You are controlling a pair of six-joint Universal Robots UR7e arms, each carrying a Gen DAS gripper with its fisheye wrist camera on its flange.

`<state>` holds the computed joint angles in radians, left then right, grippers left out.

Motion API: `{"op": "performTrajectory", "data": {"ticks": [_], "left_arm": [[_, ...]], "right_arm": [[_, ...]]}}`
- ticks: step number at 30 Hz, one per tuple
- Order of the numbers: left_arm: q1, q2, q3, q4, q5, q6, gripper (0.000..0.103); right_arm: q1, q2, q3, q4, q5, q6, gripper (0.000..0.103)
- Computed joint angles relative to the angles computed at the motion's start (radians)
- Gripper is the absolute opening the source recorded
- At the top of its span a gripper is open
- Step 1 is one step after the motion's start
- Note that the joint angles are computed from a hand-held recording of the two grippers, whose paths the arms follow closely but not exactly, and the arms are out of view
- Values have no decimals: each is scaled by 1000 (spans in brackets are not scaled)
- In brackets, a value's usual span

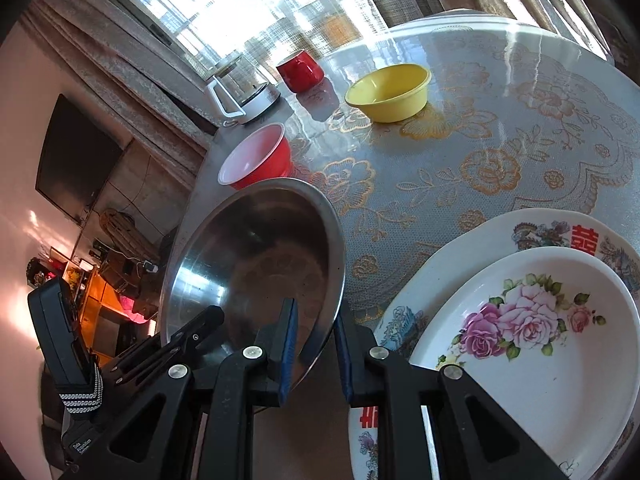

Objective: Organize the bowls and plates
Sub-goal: 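Lift the steel bowl with both grippers and carry it beside the plate stack, then lower the steel bowl onto the table and open both grippers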

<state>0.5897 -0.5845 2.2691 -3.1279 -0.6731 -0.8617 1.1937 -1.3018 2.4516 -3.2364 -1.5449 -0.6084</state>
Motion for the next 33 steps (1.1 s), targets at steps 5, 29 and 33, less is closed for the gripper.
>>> {"op": "performTrajectory", "data": {"ticks": [5,29,33], "left_arm": [[5,7,1,3,-8,-9,17],[9,13,6,-2,-6,-19,18],[2,17,0,14,-4,-28,18]], "right_arm": [[6,20,-1,-10,-30,10,18],[18,40,-1,-24,-58,-9,21],[21,45,6,-49,-68,-13,21]]}}
